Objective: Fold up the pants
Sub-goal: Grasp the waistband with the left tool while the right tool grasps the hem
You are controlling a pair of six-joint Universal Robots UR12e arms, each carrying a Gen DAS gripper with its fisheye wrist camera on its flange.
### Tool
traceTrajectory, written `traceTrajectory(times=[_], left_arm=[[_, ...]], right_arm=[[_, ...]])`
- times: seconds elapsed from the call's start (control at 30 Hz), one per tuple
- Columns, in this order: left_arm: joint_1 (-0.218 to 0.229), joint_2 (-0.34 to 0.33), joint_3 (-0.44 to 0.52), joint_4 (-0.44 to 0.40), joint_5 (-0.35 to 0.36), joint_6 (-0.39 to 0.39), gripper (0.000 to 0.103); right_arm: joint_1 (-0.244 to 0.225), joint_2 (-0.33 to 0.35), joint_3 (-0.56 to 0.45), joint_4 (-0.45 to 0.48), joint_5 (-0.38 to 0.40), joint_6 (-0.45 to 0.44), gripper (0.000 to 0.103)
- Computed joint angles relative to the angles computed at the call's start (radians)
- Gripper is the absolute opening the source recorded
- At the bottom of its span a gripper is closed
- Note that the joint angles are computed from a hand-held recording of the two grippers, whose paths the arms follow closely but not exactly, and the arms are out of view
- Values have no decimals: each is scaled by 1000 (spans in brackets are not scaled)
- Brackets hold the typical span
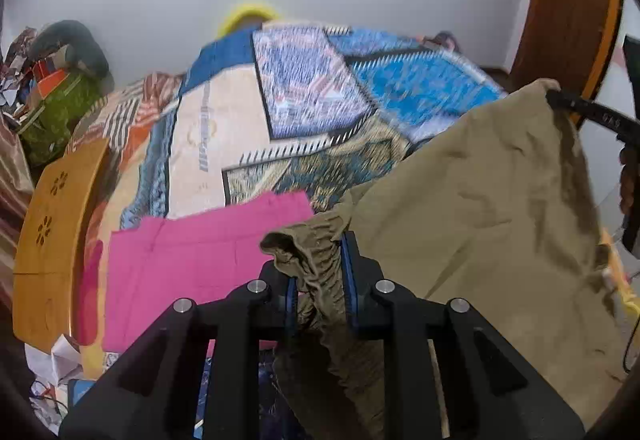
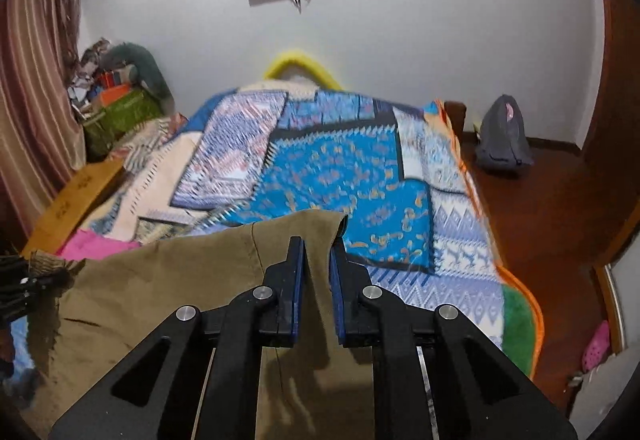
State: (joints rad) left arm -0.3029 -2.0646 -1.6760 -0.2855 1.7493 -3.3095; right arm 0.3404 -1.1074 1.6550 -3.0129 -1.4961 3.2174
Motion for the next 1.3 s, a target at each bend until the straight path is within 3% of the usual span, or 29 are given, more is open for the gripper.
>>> traceTrajectory(times=[0.13,0.6,0.87,0.97,1.3], left_arm=[[-3,53,-36,34,-39,-2,17],[-89,208,-161,128,-4,52,16],[-146,240,-221,135,61,112,16],[-156,251,-248,102,55,91,15],[-174,289,-357,100,-8,76,15]], right_arm=[[-7,-54,48,-31,25,25,11],[-2,-271,262,-119,17,24,11],[0,-339,366,-98,18,23,11],[-1,-356,409,-93,33,39,11],[-14,-390,521,-92,103,109,11]])
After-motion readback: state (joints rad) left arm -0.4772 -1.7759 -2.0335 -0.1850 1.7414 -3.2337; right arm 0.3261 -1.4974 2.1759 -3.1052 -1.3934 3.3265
